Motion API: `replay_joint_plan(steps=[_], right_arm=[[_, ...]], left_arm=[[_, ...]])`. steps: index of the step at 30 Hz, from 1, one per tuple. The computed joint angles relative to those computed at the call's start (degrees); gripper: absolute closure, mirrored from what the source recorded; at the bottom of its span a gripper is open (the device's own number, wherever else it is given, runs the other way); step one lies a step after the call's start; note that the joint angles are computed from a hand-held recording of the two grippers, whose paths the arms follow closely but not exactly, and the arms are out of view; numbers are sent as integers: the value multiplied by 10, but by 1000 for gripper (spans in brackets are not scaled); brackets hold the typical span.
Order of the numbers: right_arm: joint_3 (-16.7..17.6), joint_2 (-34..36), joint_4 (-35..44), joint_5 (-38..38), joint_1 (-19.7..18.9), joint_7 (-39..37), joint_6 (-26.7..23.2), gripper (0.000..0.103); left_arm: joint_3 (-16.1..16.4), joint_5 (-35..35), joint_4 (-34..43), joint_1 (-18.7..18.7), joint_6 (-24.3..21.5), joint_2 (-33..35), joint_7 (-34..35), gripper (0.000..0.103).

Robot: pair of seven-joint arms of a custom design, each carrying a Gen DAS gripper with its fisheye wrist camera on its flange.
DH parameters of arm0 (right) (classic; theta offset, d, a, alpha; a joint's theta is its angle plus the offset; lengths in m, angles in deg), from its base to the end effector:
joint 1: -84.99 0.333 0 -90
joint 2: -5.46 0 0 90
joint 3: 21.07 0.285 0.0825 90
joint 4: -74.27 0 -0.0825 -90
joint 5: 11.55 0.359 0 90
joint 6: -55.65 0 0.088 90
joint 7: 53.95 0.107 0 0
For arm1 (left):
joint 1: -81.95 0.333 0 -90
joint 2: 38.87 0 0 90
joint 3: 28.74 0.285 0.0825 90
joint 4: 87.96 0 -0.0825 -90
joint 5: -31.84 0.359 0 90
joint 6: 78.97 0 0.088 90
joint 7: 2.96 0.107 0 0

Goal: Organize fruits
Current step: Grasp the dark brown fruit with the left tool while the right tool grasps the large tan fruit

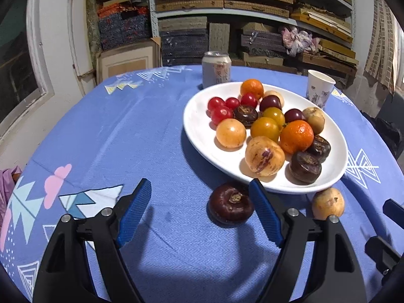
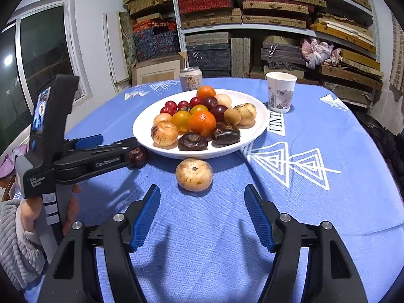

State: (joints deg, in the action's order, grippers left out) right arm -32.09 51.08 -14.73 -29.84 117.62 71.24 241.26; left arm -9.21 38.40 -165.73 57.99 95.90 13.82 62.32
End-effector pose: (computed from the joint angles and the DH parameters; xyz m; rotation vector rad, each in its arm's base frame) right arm 0.6345 0.3204 0.2803 -1.7998 1.4445 -0.5622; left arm 0.7283 -0.1458 0.2757 -1.7089 1.7086 -0.7207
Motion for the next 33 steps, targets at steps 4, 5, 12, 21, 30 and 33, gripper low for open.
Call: replay_joint_plan(steps=[4, 5, 12, 21, 30, 33], right_arm=[[53, 20, 41, -8, -37, -29, -30, 33], [67, 28, 56, -9, -46, -39, -39, 33], [133, 74, 139, 9, -88, -88, -103, 33], [204, 171, 309, 101, -121, -192, -226, 33], [177, 210, 385, 140, -100, -214, -274, 51], [177, 212, 390, 146, -100, -221, -276, 57]], left_arm=[[-5, -6, 4, 6, 14, 3, 5, 19], [-9, -8, 5, 9, 14, 3, 9, 19], [-91, -24, 6, 63, -10, -8, 81, 19], [-189, -63, 63, 134, -86, 18, 163, 19], [-225, -86, 94, 151, -99, 37, 218, 48], [-237, -95, 95, 156, -99, 37, 244, 60]])
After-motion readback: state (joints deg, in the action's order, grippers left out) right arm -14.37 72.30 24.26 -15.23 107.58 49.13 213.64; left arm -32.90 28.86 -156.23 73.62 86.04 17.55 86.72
